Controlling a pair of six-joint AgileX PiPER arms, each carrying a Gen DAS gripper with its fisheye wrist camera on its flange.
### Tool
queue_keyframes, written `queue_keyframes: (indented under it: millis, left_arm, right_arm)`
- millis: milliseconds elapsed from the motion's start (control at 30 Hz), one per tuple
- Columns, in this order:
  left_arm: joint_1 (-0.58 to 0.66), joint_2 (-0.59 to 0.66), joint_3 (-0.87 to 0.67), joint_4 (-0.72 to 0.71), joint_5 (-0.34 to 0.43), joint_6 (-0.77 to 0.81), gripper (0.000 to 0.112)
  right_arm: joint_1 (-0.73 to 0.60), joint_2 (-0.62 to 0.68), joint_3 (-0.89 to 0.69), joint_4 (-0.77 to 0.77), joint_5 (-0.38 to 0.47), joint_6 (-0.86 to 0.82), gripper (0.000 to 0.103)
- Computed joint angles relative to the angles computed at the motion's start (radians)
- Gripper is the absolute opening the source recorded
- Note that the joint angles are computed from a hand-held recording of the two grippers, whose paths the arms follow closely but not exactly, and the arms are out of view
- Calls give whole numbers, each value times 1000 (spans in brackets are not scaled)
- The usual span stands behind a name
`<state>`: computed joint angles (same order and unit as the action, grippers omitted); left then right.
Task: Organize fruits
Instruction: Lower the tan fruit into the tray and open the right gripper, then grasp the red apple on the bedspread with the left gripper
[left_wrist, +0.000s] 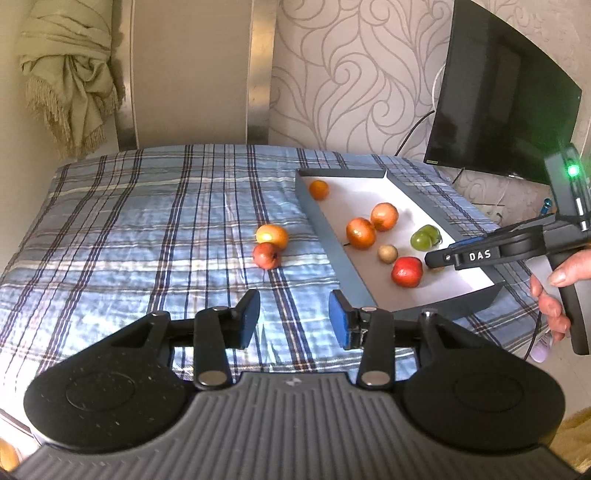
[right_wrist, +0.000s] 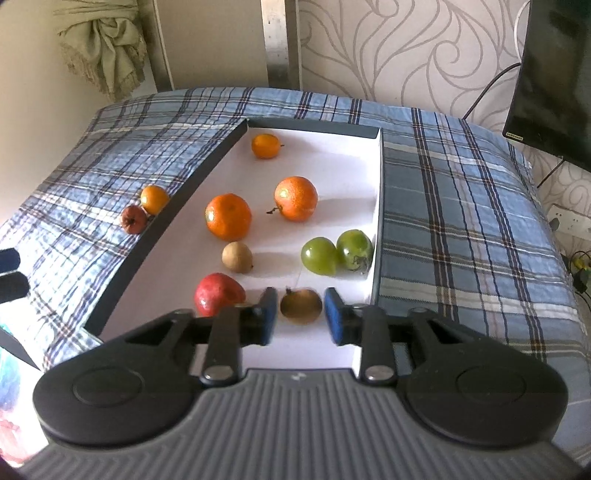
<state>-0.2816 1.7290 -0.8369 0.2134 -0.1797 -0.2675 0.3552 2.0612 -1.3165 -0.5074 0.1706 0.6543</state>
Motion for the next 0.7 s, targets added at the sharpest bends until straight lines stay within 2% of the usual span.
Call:
queue_keyframes:
  millis: [133,300,500,700]
  left_arm:
    - [2,18,-6,57,-10,-54,47]
    - [12,51,-33,199,-19,-185,47]
    - [23,109,-87,332,-37,-297,47]
    - [54,185,-184,536,-39,-463,47]
  right_arm:
    - [9,-20,31,-250,-14,254,43]
    - [10,-45,63,-388,-18,402,43]
    - [19,-66,81,-472,-16,500,43]
    - [44,-93,91,-501,3,538,43]
